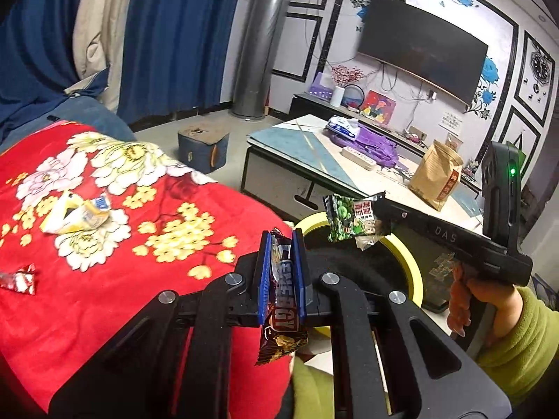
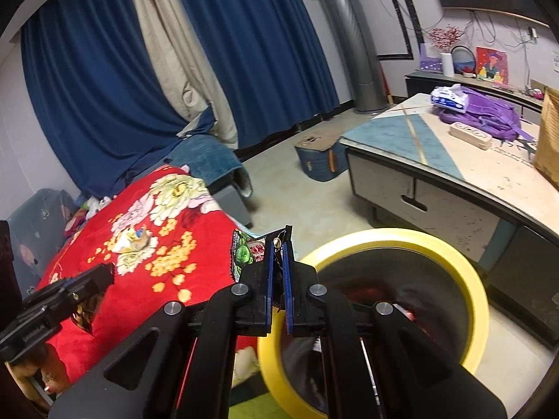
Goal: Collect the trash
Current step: 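Carry the chocolate bar with the left tool while the right tool carries the green packet over the bin, then open both tools over the yellow bin to drop the chocolate bar and green packet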
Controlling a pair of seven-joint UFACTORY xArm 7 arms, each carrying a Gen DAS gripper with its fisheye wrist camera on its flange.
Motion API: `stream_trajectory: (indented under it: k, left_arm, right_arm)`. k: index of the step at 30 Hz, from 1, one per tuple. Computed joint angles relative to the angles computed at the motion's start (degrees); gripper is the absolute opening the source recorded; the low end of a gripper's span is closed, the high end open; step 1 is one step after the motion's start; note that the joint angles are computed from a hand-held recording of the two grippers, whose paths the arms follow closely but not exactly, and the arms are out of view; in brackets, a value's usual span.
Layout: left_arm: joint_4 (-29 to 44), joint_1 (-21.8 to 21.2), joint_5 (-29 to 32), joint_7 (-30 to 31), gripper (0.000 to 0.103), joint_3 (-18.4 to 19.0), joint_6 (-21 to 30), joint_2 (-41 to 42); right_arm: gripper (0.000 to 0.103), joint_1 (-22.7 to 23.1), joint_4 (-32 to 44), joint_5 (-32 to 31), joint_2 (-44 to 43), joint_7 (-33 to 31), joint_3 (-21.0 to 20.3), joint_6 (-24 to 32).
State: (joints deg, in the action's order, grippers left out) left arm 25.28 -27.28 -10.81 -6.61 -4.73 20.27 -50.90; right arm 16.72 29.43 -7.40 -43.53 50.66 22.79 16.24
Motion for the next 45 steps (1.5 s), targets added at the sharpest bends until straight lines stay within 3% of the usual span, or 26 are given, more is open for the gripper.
stream_trajectory:
  k: [22, 35, 45]
  left_arm:
    - [7.12, -3.51, 2.26, -1.1, 0.008, -4.06, -7.55, 16.25]
    - [12.25, -4.77, 2.92, -0.52, 0.009, -5.01, -10.24, 25.91]
    - [14.33, -5.53, 1.57, 0.67, 0.018, -4.69, -11.19, 29.75]
  right_arm:
    - [0.005, 0.85, -12.57, 2.18, -12.79, -0.06, -4.32, 3.27]
    - [0.005, 2.11, -16.96, 4.78, -13.51, -0.26, -7.12, 2.6]
    - [0.011, 3.4, -18.34, 7.54, -12.71, -0.09, -9.34, 2.04]
